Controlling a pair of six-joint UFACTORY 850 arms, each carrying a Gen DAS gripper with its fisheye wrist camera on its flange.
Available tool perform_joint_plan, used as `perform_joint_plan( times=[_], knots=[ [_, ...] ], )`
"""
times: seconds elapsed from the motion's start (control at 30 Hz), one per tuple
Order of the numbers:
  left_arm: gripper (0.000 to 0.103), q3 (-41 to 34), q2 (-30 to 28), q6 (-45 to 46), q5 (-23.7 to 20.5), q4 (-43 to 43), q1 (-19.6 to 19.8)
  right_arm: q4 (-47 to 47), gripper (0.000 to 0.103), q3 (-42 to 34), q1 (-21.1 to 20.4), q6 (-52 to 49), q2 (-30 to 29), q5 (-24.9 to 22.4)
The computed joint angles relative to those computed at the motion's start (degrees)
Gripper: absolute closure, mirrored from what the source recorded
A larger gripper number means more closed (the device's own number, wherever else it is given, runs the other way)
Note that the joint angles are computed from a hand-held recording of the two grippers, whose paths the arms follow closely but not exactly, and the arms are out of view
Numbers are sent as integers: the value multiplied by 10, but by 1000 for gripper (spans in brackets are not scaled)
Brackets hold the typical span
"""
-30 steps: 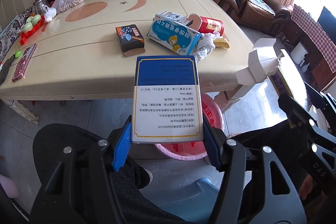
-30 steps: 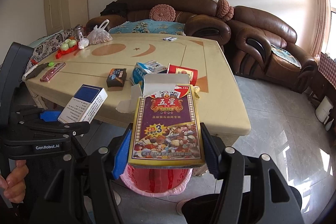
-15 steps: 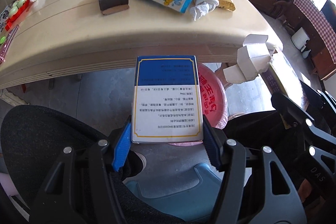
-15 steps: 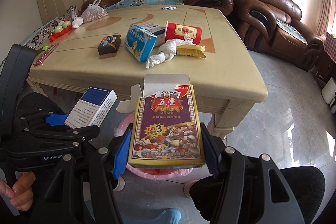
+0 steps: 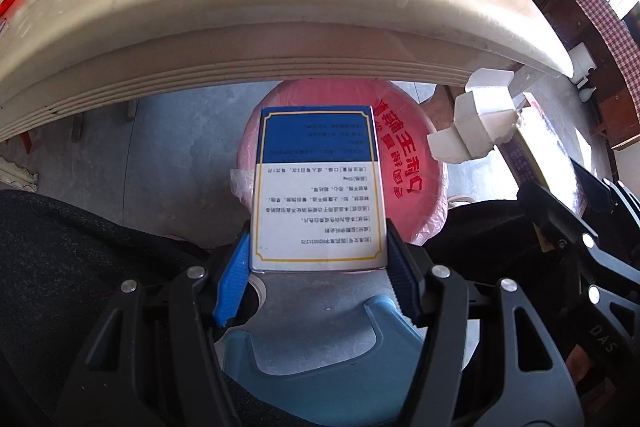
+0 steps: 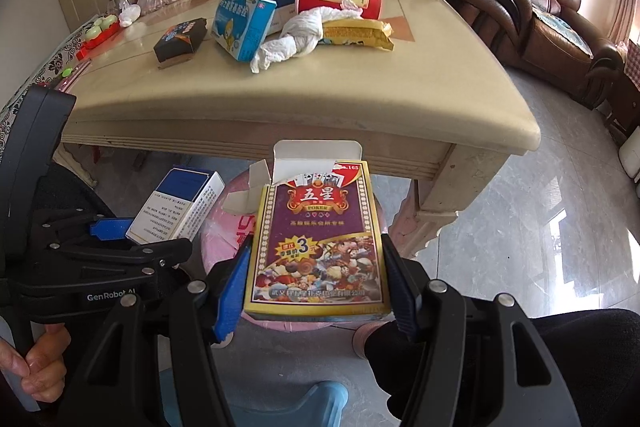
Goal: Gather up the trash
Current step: 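Lower both boxes over the pink bin and open both tools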
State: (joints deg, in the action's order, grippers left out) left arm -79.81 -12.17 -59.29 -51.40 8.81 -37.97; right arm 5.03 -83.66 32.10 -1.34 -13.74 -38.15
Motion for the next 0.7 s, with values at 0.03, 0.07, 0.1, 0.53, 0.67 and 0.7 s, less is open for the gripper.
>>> perform_joint_plan(
  times=[0.03, 0.07, 0.1, 0.53, 0.67, 0.7],
  knots=[
    [42, 2, -2, 4, 3, -7, 3, 3, 44, -3, -1, -2, -5, -3],
    [42, 3, -5, 7, 7, -13, 4, 6, 44, -5, -2, -3, -11, -6],
    [43, 5, -6, 12, 10, -19, 5, 6, 44, -7, -2, -3, -16, -9],
    [43, -18, -62, 108, 3, -130, 48, 41, 44, -76, -18, -23, -111, -56],
    [42, -32, -84, 130, -6, -152, 60, 50, 44, -90, -22, -25, -131, -75],
    [42, -32, -87, 133, -7, -159, 64, 52, 44, -93, -23, -27, -136, -78]
  ],
)
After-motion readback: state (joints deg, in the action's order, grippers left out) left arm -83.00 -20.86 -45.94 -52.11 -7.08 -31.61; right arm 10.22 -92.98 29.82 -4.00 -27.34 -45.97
